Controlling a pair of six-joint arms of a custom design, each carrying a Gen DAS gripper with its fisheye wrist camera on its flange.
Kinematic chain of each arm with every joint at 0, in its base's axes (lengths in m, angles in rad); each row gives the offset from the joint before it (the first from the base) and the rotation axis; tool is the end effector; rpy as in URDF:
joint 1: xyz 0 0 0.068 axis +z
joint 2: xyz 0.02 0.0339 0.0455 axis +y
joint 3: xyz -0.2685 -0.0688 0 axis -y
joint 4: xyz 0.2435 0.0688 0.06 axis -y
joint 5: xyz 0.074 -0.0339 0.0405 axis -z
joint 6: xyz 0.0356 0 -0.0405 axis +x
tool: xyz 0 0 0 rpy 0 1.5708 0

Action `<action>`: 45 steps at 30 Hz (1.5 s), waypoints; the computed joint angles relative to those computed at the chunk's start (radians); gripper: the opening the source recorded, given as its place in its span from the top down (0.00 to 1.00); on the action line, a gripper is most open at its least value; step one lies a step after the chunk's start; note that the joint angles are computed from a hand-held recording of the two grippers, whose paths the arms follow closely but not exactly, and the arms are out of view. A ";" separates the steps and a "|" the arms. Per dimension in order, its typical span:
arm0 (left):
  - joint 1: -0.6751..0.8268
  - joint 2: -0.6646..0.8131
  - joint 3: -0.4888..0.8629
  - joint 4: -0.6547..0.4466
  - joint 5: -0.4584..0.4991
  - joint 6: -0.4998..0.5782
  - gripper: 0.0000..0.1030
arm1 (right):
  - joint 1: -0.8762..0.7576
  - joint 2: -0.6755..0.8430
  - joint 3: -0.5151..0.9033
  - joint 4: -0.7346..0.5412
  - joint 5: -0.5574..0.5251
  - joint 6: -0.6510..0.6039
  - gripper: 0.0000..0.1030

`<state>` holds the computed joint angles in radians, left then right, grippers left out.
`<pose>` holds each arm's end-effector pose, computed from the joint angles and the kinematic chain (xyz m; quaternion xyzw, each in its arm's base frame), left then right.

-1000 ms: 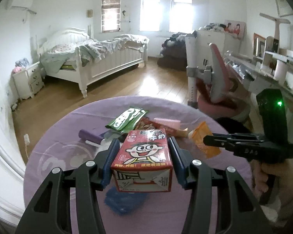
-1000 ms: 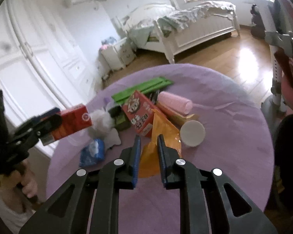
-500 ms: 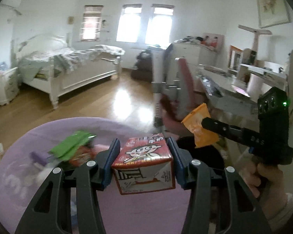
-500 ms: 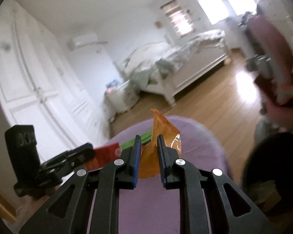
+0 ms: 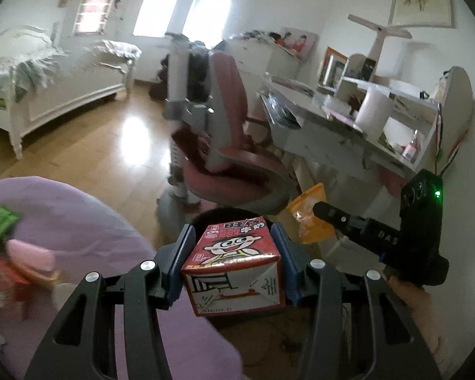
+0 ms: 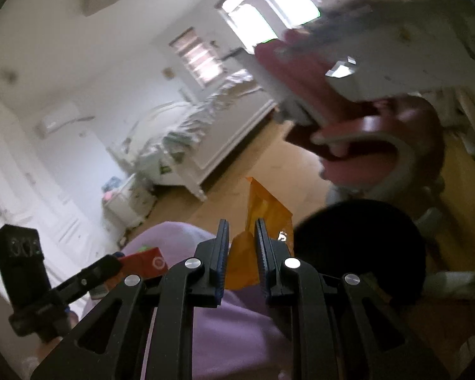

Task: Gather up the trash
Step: 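Carry box and bag to the black bin and open both tools, then swing both tools back over the table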

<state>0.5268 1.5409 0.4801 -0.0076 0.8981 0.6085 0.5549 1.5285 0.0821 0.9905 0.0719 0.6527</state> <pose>0.2124 0.0913 0.1144 0.1435 0.8675 -0.2341 0.4149 0.1685 0.1015 0.0994 0.0604 0.8461 0.2751 0.4525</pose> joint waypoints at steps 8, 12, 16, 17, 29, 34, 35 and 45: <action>-0.217 0.127 -0.008 0.197 -0.121 -0.166 0.52 | -0.090 0.296 -0.028 0.281 -0.072 0.017 0.83; -0.311 0.174 0.004 0.251 -0.172 -0.220 0.50 | -0.133 0.315 0.000 0.256 -0.109 0.016 0.83; -0.365 0.182 -0.004 0.300 -0.232 -0.263 0.11 | -0.163 0.285 0.009 0.187 -0.117 0.011 0.78; -0.356 0.173 -0.021 0.325 -0.223 -0.267 0.08 | -0.165 0.285 0.006 0.187 -0.110 0.012 0.69; -0.015 0.013 -0.023 0.044 -0.059 -0.067 0.08 | 0.072 0.241 0.107 0.021 0.048 0.047 0.41; 0.277 0.031 0.063 -0.148 0.029 0.097 0.08 | 0.224 0.254 0.258 -0.128 0.088 0.028 0.37; 0.342 0.051 0.092 -0.182 0.040 0.127 0.08 | 0.257 0.266 0.301 -0.165 0.093 0.020 0.37; 0.712 0.366 0.429 -0.213 -0.030 0.129 0.08 | 0.500 0.473 0.847 -0.578 0.090 -0.127 0.27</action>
